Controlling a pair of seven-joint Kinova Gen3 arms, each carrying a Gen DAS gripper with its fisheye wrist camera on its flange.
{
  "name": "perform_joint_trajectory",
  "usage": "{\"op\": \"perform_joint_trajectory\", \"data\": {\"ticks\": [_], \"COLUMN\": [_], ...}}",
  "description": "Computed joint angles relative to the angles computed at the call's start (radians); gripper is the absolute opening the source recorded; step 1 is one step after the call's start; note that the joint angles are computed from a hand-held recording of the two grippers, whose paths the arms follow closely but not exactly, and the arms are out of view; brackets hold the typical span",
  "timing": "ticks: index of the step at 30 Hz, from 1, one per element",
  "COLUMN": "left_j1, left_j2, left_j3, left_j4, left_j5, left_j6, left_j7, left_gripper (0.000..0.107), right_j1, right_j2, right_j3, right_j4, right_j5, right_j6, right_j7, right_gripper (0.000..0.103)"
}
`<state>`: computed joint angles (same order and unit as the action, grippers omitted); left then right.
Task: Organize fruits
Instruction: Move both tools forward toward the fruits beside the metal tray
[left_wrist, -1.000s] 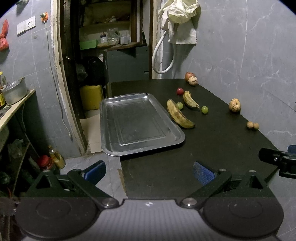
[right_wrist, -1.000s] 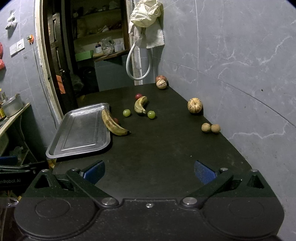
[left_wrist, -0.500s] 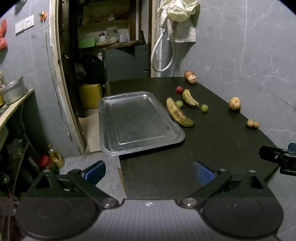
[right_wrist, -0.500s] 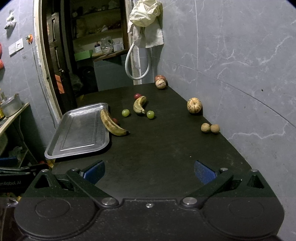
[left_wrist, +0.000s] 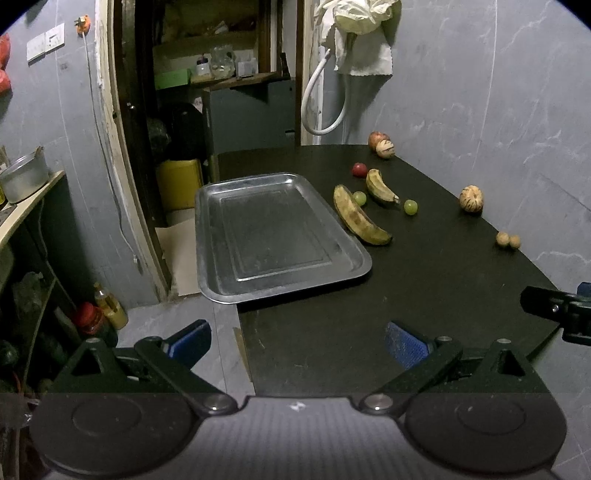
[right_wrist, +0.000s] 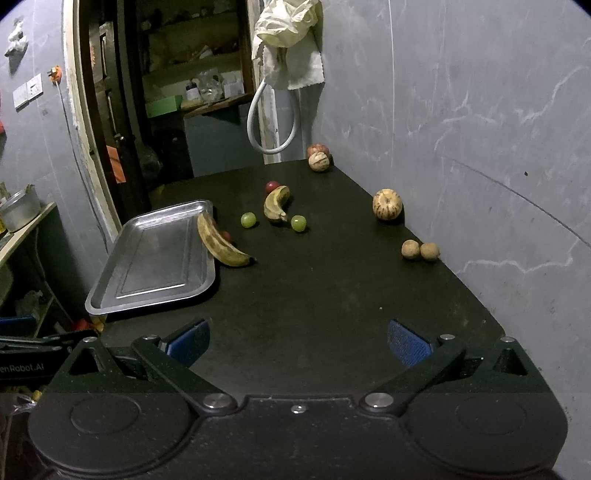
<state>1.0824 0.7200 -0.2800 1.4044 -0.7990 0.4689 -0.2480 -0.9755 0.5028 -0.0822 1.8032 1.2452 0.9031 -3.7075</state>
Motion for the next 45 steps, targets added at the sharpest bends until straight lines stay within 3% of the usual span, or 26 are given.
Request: {"op": "perform_joint_trajectory", "data": {"ticks": [12,23,34,45], "left_j1": [-0.044,-0.114,-0.173,-0.217], "left_j2": [0.021,0.067,0.114,0.184], "left_j3": [0.054,0.133,0.178,0.202], "left_j4": [-0.047,-0.145,-0.264,-0.449], "left_j5": [0.053,0.168,0.270,0.341], "left_j6": [0.038,0.123,0.227,0.311], "left_j7": [-0.071,-0.217,-0.360,-0.481], "left_gripper": [0.102,0.102,0.102,0.102], "right_j1": [0.020,0.055,0.104,0.119], "right_j2": [0.002,0.024,0.065,0.084], "right_j3": [0.005,0.028,0.068,0.145], "right_j4": [0.000,-0.019,-0.124,-0.152], "right_j5": [-0.023,-0.093,-0.346,-0.418], "right_j6": [-0.032,-0.118,-0.126,-0.189], "right_j7": [0.021,0.108,0.360,0.460], "right_gripper": [0.102,0.102,0.102,0.102]}}
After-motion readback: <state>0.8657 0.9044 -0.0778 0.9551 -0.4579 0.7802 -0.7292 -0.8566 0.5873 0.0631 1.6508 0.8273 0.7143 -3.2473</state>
